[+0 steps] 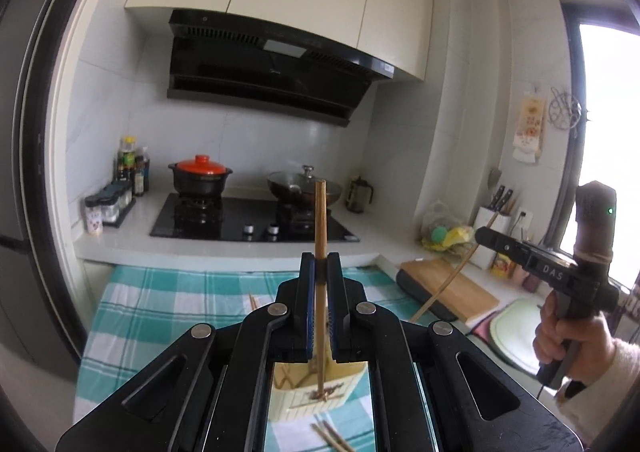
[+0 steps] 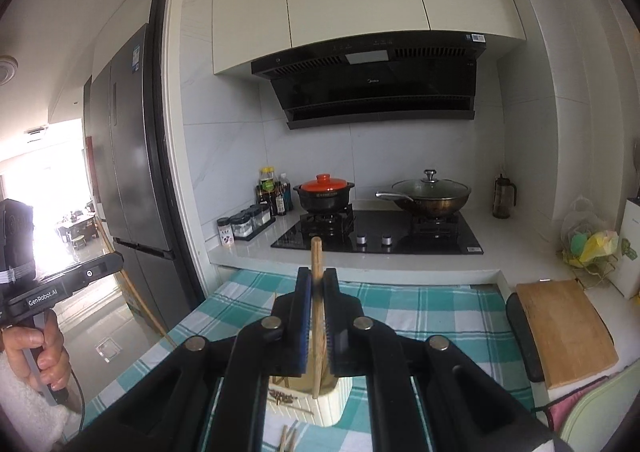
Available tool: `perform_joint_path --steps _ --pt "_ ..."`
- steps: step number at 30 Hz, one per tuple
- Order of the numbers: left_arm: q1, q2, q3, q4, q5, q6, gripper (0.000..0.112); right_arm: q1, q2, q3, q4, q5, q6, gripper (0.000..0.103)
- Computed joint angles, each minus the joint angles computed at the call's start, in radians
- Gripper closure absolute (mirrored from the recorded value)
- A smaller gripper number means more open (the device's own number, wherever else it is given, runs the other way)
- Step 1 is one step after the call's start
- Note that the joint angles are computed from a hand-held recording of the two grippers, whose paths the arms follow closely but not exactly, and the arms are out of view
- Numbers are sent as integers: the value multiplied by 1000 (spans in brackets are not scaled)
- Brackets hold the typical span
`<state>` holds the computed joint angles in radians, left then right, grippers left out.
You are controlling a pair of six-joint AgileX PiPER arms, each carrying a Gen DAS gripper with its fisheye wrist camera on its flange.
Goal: Organize utensils
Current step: 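Lift both held chopsticks up over the cream holder, then lower both chopsticks into the holder and open both tools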
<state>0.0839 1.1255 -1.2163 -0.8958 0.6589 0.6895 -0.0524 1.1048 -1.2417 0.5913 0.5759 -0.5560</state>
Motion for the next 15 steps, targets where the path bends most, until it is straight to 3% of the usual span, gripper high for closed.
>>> perform_joint_path --steps 3,6,10,15 --pt "-79 113 -55 70 -94 -74 109 66 92 -34 -73 -78 56 97" --pt "-149 243 -126 234 -116 -216 109 94 201 -81 -152 -64 124 97" --pt "-183 413 -230 353 -39 -335 109 82 373 -202 -204 88 195 97" --pt "-224 558 -313 466 14 -429 108 91 530 -298 -270 161 235 97"
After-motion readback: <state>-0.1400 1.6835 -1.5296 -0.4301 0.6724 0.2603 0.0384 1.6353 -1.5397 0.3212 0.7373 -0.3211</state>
